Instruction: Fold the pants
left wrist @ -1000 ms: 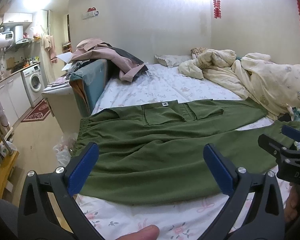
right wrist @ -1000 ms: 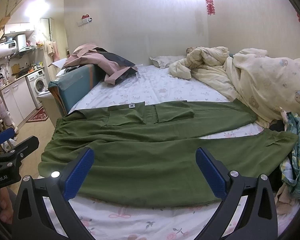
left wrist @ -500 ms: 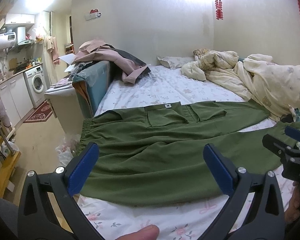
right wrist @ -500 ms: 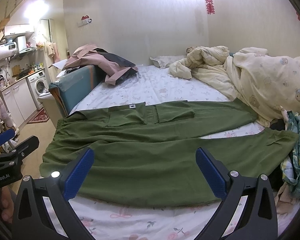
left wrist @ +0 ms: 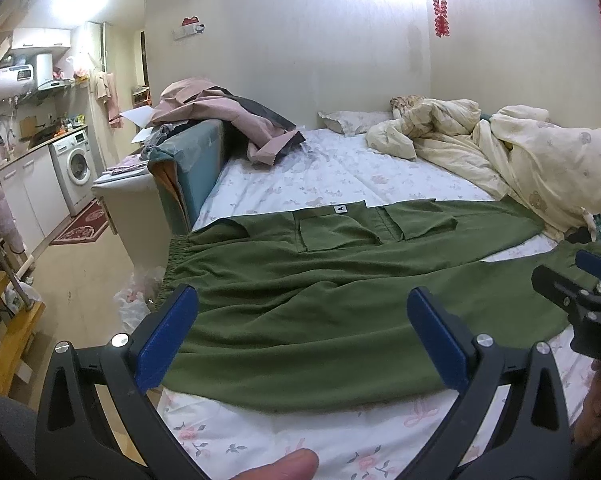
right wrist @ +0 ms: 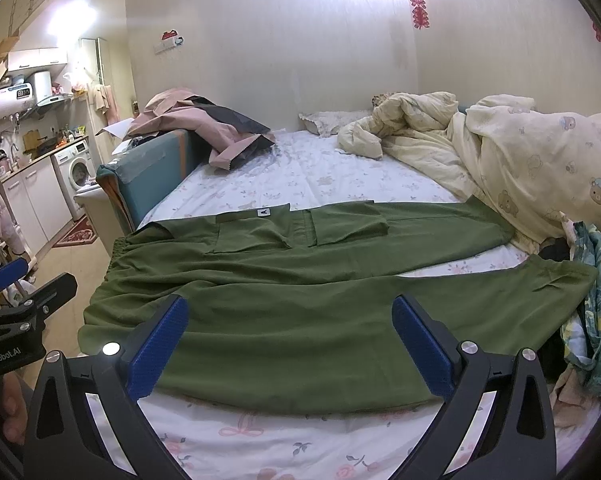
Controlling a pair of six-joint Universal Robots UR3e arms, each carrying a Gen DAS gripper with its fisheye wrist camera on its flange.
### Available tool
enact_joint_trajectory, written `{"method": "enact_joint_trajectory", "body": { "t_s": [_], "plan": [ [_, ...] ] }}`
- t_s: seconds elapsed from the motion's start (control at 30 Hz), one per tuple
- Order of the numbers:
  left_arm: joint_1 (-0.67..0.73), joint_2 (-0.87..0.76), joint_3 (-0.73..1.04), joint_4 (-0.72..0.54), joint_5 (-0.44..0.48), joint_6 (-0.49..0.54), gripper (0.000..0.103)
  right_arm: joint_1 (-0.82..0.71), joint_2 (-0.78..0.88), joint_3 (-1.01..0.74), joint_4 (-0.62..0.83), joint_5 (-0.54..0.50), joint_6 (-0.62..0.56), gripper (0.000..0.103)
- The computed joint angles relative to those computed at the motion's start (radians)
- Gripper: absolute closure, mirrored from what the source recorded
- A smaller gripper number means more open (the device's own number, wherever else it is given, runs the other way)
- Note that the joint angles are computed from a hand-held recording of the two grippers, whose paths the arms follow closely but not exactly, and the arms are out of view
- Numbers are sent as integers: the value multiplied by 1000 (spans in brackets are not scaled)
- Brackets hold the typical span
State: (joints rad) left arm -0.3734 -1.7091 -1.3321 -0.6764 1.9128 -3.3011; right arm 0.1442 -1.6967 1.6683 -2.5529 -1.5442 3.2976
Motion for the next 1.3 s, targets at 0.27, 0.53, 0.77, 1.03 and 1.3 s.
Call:
{"method": "enact_joint_trajectory", "body": {
  "t_s": [0.27,0.53,0.77,1.03,1.3],
  "plan": [
    [-2,-2,5,-5,2,-4,0,-7,-5,-5,15,4,0,0],
    [2,1,7,-14,8,-5,0,-13,1,-14,22,4,3,0],
    [2,7,-4,-11,9,2,0,-33,-11,-5,39,20,16,0],
    [18,14,4,-36,11,-8,0,-85,-29,-16,72,28,6,0],
    [50,23,-10,-56,3,1,0,-479,-16,-119,302,-67,72,4]
  ]
}}
